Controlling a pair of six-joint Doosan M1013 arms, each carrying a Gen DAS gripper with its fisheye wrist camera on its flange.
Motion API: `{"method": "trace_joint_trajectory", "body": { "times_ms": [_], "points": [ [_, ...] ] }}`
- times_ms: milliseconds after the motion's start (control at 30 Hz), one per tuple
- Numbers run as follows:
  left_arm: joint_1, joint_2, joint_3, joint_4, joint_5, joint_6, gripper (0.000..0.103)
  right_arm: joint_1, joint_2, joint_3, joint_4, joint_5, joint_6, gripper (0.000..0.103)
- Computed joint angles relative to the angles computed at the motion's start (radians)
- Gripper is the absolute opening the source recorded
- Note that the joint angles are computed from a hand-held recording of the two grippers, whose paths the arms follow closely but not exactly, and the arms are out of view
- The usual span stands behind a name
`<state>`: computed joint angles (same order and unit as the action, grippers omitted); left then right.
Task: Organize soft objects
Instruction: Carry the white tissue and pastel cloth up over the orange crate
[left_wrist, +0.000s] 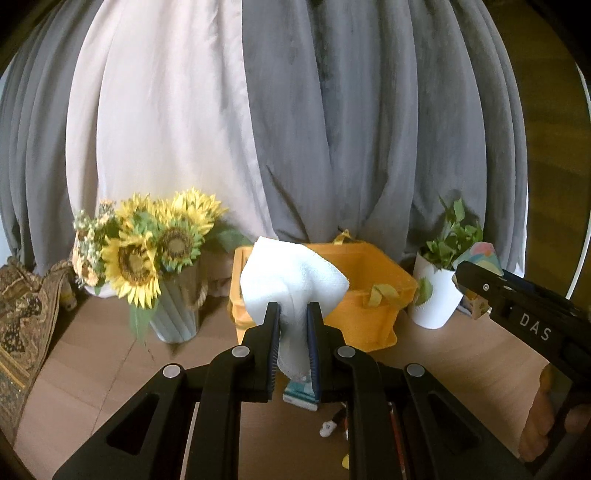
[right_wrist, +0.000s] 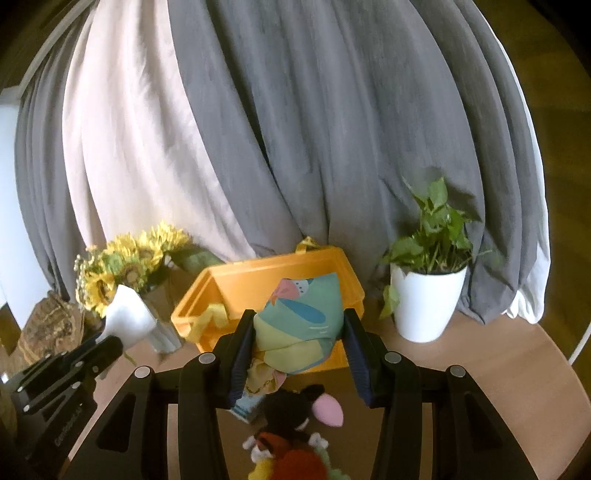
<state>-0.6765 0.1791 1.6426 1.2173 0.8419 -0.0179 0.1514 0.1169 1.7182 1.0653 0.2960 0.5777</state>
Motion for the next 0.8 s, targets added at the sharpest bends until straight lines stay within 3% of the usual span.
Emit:
{"method": "trace_joint_trajectory", "body": {
  "times_ms": [467,800],
  "points": [
    [0.04,0.013,-0.024,0.067,-0.053,-0.017,0.015,0.017,0.032,-0.054,0.124,-0.019,-0.124,0.047],
    [0.081,0.045,-0.068,0.129,-0.079,-0.014,0.015,0.024,0.089,-0.133,0.139,-0.014,-0.13,0.047]
  ]
}}
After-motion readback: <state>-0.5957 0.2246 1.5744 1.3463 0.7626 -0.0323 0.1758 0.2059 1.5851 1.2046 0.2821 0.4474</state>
